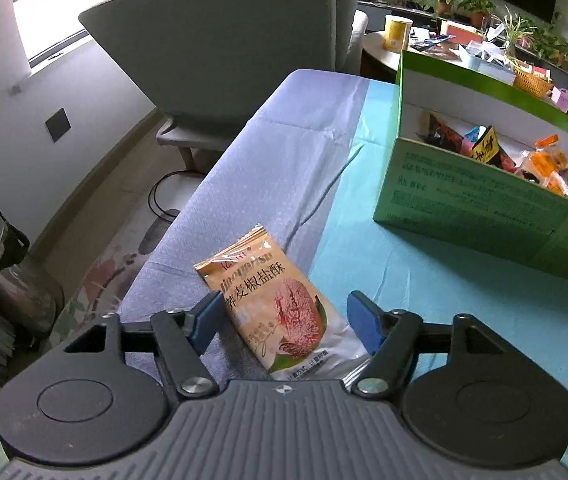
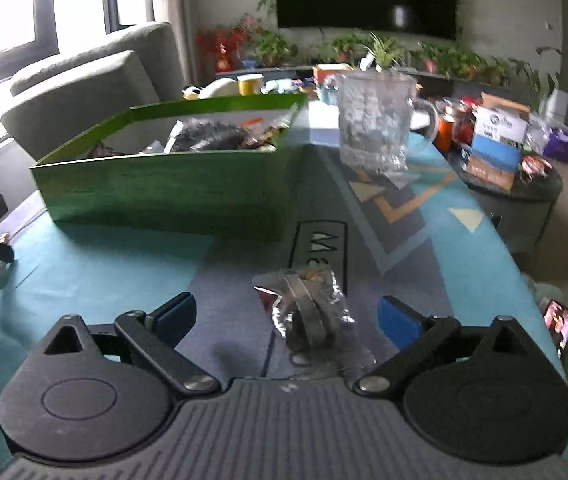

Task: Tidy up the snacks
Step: 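Grasp a tan biscuit packet with the left tool while the right grasps a clear bag, then lower both held packets into the green box and open both tools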

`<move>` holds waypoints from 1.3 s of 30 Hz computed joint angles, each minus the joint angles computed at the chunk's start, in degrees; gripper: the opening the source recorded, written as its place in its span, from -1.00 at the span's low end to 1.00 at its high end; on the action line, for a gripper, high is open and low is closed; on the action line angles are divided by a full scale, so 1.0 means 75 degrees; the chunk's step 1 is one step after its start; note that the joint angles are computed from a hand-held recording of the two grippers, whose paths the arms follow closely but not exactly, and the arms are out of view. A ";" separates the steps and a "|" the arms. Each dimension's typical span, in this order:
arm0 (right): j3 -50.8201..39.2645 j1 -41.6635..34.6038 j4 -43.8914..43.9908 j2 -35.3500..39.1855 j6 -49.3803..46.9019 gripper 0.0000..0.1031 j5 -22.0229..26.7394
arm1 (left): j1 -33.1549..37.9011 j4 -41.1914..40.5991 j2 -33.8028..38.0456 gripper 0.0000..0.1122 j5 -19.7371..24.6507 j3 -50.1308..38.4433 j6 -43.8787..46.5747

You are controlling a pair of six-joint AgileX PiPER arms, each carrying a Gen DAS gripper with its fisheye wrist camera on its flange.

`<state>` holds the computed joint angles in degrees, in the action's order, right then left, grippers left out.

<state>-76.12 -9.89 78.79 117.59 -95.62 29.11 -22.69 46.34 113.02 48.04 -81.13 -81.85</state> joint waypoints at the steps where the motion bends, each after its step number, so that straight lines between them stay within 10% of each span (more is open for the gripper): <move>1: -0.0086 0.0002 -0.0259 0.0043 0.0359 0.14 -0.0026 | -0.0016 0.0069 -0.0003 0.19 -0.0036 0.0038 -0.0103; 9: 0.0017 -0.0020 -0.0185 -0.0026 -0.0155 0.13 -0.0023 | -0.0171 0.0655 -0.0269 0.13 -0.0396 0.0648 -0.0687; 20: 0.0259 -0.0204 -0.0648 -0.0379 0.0701 -0.11 0.1381 | -0.0359 0.0746 -0.1221 -0.20 -0.2656 0.1996 -0.0185; 39: 0.0021 -0.0023 0.0243 -0.0607 -0.0024 -0.11 0.1739 | -0.0754 0.2005 -0.1459 -0.20 -0.2447 0.1247 -0.0456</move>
<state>-75.97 -10.07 80.62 113.03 -95.80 42.15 -28.35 61.38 102.08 29.69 -71.78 -85.27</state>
